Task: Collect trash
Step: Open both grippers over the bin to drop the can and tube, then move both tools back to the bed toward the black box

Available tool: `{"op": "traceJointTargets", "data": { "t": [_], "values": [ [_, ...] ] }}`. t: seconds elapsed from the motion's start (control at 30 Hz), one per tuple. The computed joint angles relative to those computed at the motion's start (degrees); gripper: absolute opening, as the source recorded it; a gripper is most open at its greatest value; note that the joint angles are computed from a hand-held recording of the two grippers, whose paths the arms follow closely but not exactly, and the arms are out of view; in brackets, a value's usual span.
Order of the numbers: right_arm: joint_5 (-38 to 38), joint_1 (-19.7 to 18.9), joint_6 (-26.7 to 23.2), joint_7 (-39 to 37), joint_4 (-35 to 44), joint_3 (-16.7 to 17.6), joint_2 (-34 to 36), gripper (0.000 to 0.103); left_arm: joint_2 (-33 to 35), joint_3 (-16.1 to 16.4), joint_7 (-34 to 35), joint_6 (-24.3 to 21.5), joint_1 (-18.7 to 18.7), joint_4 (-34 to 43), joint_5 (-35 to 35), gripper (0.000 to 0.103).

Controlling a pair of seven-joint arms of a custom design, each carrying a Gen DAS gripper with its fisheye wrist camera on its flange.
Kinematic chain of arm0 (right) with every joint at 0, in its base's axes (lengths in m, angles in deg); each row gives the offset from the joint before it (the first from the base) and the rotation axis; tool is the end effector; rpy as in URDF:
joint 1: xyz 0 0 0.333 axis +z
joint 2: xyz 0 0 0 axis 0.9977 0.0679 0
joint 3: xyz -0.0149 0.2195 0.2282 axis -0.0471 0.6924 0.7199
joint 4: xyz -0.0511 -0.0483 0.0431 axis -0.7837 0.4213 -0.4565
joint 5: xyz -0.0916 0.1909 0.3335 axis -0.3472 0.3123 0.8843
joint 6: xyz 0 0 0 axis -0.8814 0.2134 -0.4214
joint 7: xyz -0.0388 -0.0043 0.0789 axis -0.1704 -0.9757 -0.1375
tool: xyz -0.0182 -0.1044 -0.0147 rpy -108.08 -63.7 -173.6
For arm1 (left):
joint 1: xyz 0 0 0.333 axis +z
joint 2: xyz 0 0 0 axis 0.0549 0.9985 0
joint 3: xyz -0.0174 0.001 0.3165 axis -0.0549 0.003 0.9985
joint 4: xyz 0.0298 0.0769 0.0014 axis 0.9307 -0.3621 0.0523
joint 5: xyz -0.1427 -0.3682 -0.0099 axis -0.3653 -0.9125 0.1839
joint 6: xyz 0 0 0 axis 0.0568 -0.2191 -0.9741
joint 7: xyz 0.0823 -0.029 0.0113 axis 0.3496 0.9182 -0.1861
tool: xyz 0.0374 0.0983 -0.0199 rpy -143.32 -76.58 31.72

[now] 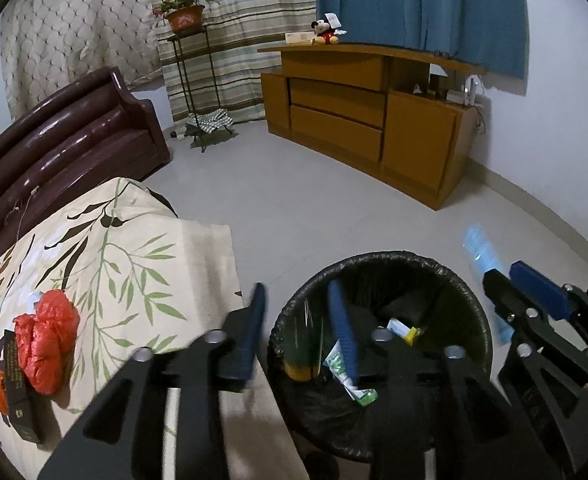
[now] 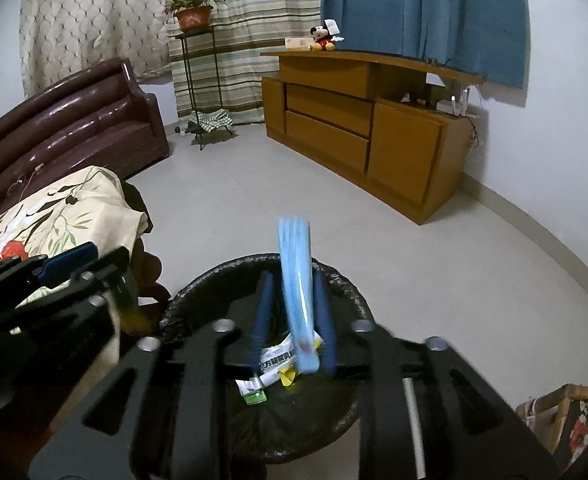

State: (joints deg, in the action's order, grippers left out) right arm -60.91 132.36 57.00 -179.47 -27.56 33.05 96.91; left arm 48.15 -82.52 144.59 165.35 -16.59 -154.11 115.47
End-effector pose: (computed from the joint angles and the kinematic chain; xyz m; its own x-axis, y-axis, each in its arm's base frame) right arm 0.6257 0.5165 0.3405 -0.3920 -0.9186 -0.0495 -0.5766 0.2873 -0.7648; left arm 0.6910 -0.3842 0.3596 -0.4720 -0.8778 -0.0816 -0.5887 0.3827 -0.7120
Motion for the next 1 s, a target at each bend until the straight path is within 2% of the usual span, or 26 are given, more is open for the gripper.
{"op": "traceJointTargets", "data": {
  "t": [0.03, 0.1, 0.17, 0.37, 0.67, 0.83, 1.0],
  "values": [
    [-0.1, 0.2, -0.2, 0.3, -0.2, -0.1, -0.1, 0.031, 0.0, 0.4, -0.5, 0.0, -0.3, 0.0, 0.1, 0.049],
    [-0.3, 0.3, -0.4, 0.5, -0.3, -0.2, -0.2, 0.032, 0.0, 0.6, -0.9, 0.0, -0.4, 0.2, 0.1, 0.051],
    [-0.4, 0.4, -0.6, 0.7, -0.5, -0.2, -0.3, 0.033, 0.1, 0.6, -1.2, -0.4, -0.4, 0.4, 0.1, 0.057],
    [-1.6, 0.8, -1.0, 2.0, -2.4, -0.2, -1.6, 0.045, -0.4, 0.9, -2.2, 0.3, -0.4, -0.1, 0.4, 0.061],
    [-2.2, 1.1, -1.6, 2.2, -2.5, 0.7, -2.2, 0.054, -3.6, 0.4, -3.0, 1.6, 1.1, -5.0, 0.7, 0.062],
    [-1.7, 1.6, -1.4, 1.3, -0.9, 0.9, -1.5, 0.055, -6.6, 0.6, -4.0, 3.1, 2.7, -9.4, 1.1, 0.062],
    [0.2, 1.9, -0.8, -2.2, 5.4, 1.2, 2.1, 0.055, -10.7, 1.7, -6.4, 5.0, 4.1, -15.0, 2.4, 0.062]
  ]
}}
